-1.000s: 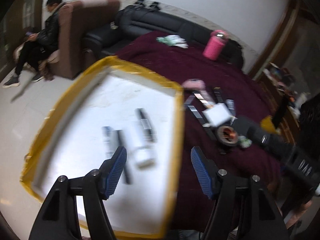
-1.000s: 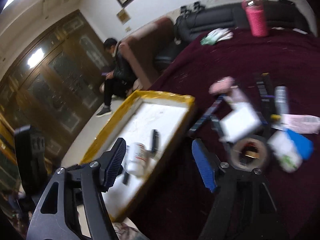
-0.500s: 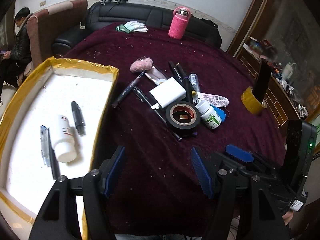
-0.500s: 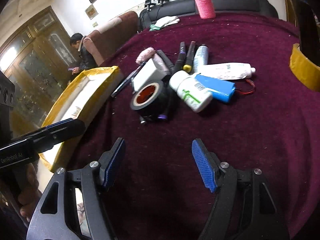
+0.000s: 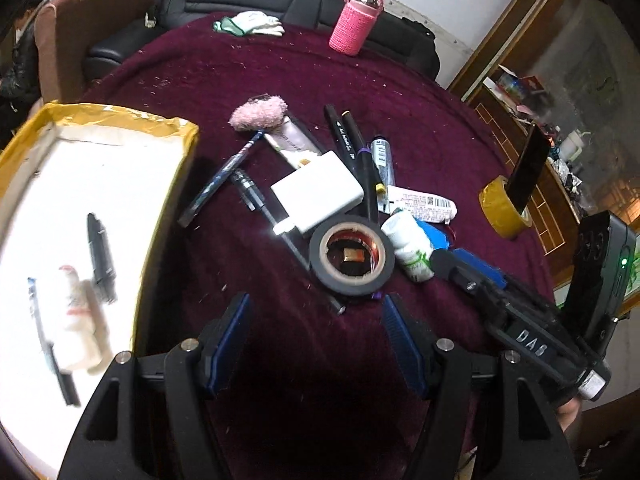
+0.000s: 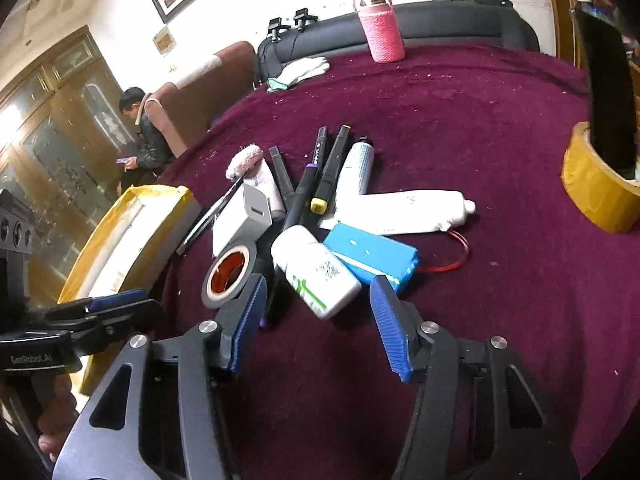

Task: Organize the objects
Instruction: 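Grasp the black tape roll with the left gripper while the right gripper grasps a white bottle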

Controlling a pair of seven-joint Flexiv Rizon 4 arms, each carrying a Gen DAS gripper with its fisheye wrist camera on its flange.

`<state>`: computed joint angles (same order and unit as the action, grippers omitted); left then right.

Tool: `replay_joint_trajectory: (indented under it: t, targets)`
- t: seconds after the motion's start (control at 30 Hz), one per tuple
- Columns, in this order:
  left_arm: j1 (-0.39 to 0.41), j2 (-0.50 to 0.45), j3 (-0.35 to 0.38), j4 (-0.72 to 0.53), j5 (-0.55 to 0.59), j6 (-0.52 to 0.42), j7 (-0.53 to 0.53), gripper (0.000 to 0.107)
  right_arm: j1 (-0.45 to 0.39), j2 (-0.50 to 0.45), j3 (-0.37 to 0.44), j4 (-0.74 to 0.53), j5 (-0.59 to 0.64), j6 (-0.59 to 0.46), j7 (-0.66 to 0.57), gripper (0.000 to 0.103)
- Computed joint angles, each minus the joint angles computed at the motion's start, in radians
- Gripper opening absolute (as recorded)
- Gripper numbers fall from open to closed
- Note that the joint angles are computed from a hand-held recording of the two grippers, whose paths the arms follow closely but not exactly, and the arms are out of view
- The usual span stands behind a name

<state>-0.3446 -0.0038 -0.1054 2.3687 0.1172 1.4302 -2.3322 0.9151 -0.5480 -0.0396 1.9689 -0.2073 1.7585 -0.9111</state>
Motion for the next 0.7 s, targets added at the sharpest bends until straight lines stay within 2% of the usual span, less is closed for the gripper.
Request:
replay_joint_trajectory:
  t: [0.07, 0.13, 0.17, 0.23, 0.3, 0.33, 0.43, 0.47, 0.5, 0.63, 0.7]
  targets:
    - [0.000, -0.028, -0.007, 0.004, -0.095, 0.019, 0.085, 0.067, 0.003, -0.015, -0.006, -0.025, -0.007, -0.026, 0.005, 0.054]
    - [0.003, -0.059, -0.025, 0.018, -0.215, 0.063, 0.188, 0.066, 0.006, -0.030, -0.014, -0.041, -0.022, -0.038, 0.005, 0.049]
    - [0.002, -0.075, -0.024, 0.010, -0.228, 0.066, 0.203, 0.062, 0.012, -0.035, -0.022, -0.044, -0.025, -0.042, 0.010, 0.045]
    - [-0.002, -0.095, -0.016, -0.006, -0.231, 0.058, 0.213, 0.051, 0.016, -0.044, -0.026, -0.045, -0.029, -0.033, 0.018, 0.045]
    - [0.021, -0.111, -0.072, 0.010, -0.369, 0.078, 0.323, 0.042, 0.027, -0.041, -0.037, -0.042, -0.032, -0.040, 0.023, 0.041]
    - [0.020, -0.117, -0.076, 0.009, -0.391, 0.083, 0.344, 0.038, 0.022, -0.040, -0.030, -0.043, -0.036, -0.041, 0.022, 0.039]
    - [-0.004, -0.143, -0.044, -0.017, -0.365, 0.071, 0.333, 0.022, -0.020, -0.053, 0.024, -0.053, -0.053, -0.036, 0.004, 0.036]
    - [-0.029, -0.146, -0.002, -0.034, -0.303, 0.058, 0.283, 0.015, -0.015, -0.052, 0.019, -0.054, -0.056, -0.042, 0.003, 0.036]
    - [-0.048, -0.145, 0.031, -0.054, -0.247, 0.025, 0.235, 0.013, -0.006, -0.051, 0.009, -0.053, -0.058, -0.046, 0.004, 0.036]
    - [-0.044, -0.130, 0.033, -0.047, -0.207, 0.014, 0.212, 0.012, -0.066, -0.060, 0.082, -0.074, -0.086, -0.091, -0.011, 0.035]
    - [-0.037, -0.109, 0.010, -0.019, -0.237, 0.015, 0.219, 0.011, -0.058, -0.058, 0.074, -0.076, -0.097, -0.107, -0.003, 0.034]
